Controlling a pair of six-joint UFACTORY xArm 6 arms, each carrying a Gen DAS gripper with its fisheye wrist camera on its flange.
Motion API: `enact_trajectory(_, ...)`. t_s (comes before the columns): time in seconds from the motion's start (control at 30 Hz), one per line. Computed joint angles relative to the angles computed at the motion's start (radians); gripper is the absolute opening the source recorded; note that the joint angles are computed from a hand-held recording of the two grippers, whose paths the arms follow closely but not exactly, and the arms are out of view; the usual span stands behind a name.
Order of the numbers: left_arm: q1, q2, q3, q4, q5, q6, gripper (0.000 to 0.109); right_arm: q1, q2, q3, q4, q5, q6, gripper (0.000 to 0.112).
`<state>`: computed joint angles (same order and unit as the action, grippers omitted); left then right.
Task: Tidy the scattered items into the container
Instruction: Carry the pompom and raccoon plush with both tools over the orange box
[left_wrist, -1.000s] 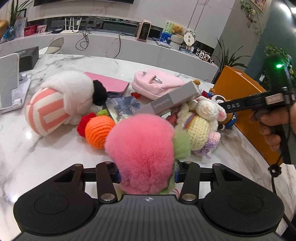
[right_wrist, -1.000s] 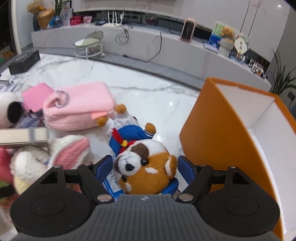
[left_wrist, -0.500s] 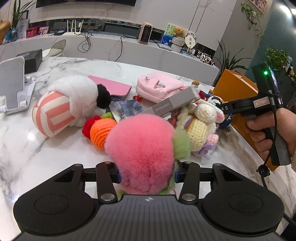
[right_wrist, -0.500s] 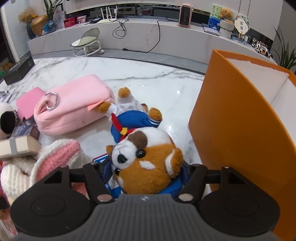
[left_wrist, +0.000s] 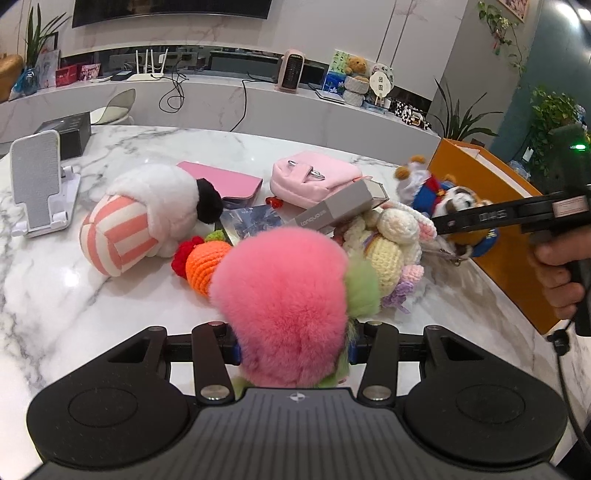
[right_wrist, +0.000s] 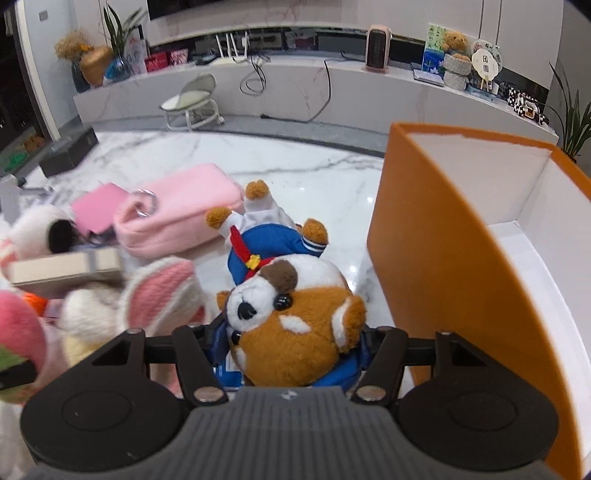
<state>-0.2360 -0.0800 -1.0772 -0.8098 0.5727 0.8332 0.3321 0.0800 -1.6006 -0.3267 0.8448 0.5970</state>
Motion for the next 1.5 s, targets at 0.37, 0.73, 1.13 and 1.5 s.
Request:
enact_trajectory(0.37, 0.022, -0.076, 0.020, 0.061, 0.012, -0.078, 0.053, -0.002, -0.159, 0.110, 0.043, -0.117, 0.070, 0.063)
enact_trajectory(0.73, -0.026, -0.047, -0.133, 0.173, 0.063, -0.185, 0.053, -0.036, -0.253, 0.175, 0.098, -0.211, 0.050, 0.064)
enact_trajectory(1.13, -0.137, 0.103, -0.413, 0.232, 0.117, -0.256, 0.053, -0.102, -0.359, 0.248, 0.059, -0.280, 0.137, 0.064)
enact_trajectory(1.5, -0.307, 0.330, -0.751, 0.239, 0.150, -0.300, 0.053, -0.248, -0.486, 0.339, 0.013, -0.223, 0.230, 0.064)
